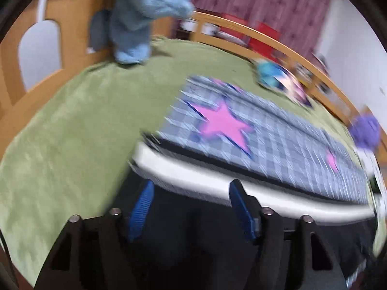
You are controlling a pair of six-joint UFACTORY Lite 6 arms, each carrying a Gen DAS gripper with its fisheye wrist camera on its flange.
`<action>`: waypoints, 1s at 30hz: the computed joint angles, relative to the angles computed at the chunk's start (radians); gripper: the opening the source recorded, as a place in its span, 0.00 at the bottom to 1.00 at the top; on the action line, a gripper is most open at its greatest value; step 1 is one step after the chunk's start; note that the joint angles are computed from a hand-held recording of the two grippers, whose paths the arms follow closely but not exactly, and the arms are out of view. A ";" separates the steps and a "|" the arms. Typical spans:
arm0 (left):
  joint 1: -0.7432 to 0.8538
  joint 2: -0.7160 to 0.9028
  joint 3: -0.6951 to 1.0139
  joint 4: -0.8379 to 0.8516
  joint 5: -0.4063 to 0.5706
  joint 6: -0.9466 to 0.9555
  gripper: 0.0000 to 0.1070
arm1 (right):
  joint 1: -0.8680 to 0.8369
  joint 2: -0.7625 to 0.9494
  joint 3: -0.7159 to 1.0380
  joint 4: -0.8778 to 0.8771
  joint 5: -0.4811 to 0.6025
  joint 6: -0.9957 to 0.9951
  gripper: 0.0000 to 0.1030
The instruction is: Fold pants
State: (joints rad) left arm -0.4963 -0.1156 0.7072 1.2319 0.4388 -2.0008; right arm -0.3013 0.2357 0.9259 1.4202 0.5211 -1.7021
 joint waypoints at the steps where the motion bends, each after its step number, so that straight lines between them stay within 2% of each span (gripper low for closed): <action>1: -0.087 0.005 -0.017 -0.003 0.043 -0.039 0.66 | 0.005 -0.024 -0.027 0.022 -0.010 -0.037 0.62; 3: -0.243 0.099 -0.003 -0.098 0.165 -0.053 0.66 | 0.013 -0.068 -0.077 0.070 -0.025 -0.110 0.62; 5: -0.292 0.223 0.043 -0.241 0.278 0.029 0.67 | 0.020 -0.105 -0.117 0.117 -0.045 -0.172 0.62; 6: -0.311 0.223 0.020 -0.268 0.343 0.018 0.68 | 0.021 -0.121 -0.129 0.108 -0.050 -0.175 0.62; 8: -0.343 0.096 -0.074 -0.261 0.383 -0.074 0.68 | 0.014 -0.147 -0.151 0.099 -0.055 -0.182 0.62; 10: -0.382 -0.087 -0.167 -0.300 0.461 -0.139 0.67 | 0.010 -0.188 -0.193 0.178 -0.086 -0.252 0.62; 12: -0.433 -0.219 -0.242 -0.348 0.538 -0.200 0.67 | -0.006 -0.201 -0.206 0.155 -0.062 -0.239 0.62; 16: -0.455 -0.487 -0.459 -0.311 0.428 -0.384 0.66 | 0.012 -0.196 -0.196 -0.003 -0.057 -0.101 0.62; 19: -0.369 -0.591 -0.570 -0.213 0.258 -0.505 0.66 | 0.014 -0.216 -0.221 -0.028 -0.056 -0.094 0.62; 21: -0.340 -0.538 -0.576 -0.142 0.207 -0.591 0.64 | 0.011 -0.229 -0.232 -0.035 -0.055 -0.089 0.62; 24: -0.249 -0.457 -0.555 -0.072 0.150 -0.619 0.61 | 0.000 -0.237 -0.235 -0.040 -0.047 -0.079 0.62; 26: -0.123 -0.420 -0.543 -0.002 0.068 -0.607 0.59 | 0.000 -0.230 -0.229 -0.033 -0.052 -0.078 0.62; 28: -0.002 -0.367 -0.532 0.136 -0.013 -0.669 0.58 | -0.004 -0.213 -0.216 -0.035 -0.054 -0.067 0.62; 30: 0.091 -0.321 -0.533 0.333 -0.069 -0.816 0.52 | 0.000 -0.186 -0.196 -0.043 -0.057 -0.048 0.62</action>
State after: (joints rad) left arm -0.4052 -0.4363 0.1745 1.5653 0.3695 -2.8173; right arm -0.3011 0.0493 0.7301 1.3773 0.4646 -1.7496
